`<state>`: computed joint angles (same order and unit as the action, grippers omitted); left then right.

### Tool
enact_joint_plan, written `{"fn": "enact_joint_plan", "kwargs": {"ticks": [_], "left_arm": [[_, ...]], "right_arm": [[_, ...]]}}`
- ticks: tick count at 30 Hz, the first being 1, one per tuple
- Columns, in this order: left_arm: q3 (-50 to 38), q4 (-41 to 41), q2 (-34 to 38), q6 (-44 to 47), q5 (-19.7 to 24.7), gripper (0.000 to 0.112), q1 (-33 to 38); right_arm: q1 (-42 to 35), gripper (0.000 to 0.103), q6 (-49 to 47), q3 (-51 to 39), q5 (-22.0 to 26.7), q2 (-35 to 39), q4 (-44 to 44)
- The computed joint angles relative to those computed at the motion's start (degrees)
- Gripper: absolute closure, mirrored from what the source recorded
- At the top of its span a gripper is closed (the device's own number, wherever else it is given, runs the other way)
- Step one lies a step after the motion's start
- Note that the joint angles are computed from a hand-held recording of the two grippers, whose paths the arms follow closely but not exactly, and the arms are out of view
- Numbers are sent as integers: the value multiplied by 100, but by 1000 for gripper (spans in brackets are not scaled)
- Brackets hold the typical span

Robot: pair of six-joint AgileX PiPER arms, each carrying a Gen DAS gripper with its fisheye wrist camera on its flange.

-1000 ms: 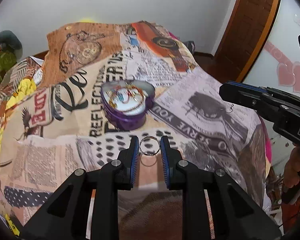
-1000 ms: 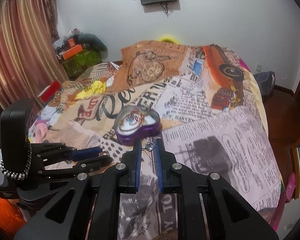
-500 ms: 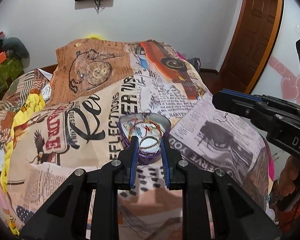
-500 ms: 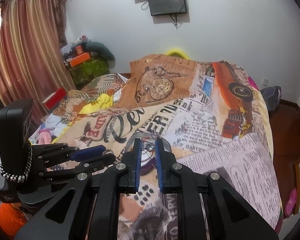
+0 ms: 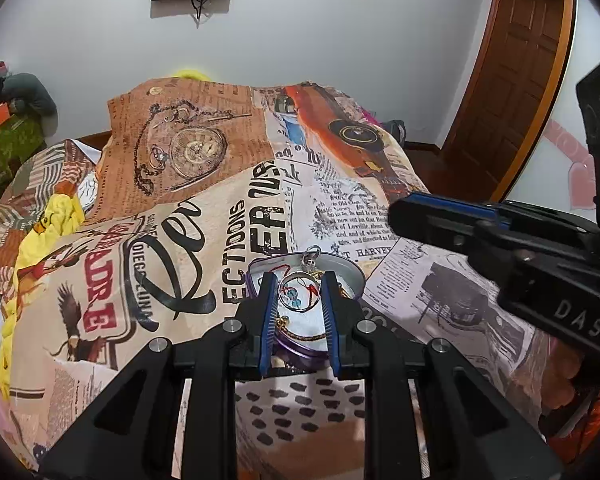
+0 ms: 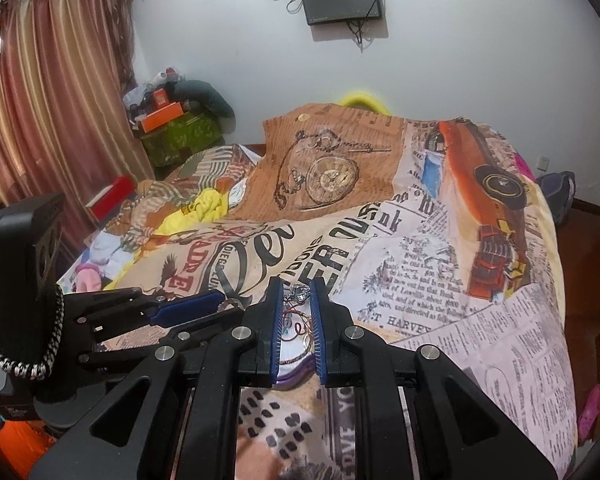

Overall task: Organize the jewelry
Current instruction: 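Open the left gripper over the tin while the right gripper releases the charm inside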

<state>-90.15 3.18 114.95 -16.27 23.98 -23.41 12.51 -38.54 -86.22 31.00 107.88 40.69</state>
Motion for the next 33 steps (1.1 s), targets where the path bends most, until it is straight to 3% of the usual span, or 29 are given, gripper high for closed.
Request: {"fn": "enact_joint_plan", "kwargs": {"ticks": [19, 28, 33], "left_arm": [[-349, -979, 547, 956, 282, 92, 118], [-325, -717, 469, 669, 378, 88, 93], [-128, -422, 242, 346, 334, 85, 83]], "right_arm": [[80, 91, 630, -910, 748, 1015, -761], [20, 90, 682, -1031, 1055, 1018, -670], [26, 79, 578, -772, 893, 735, -554]]}}
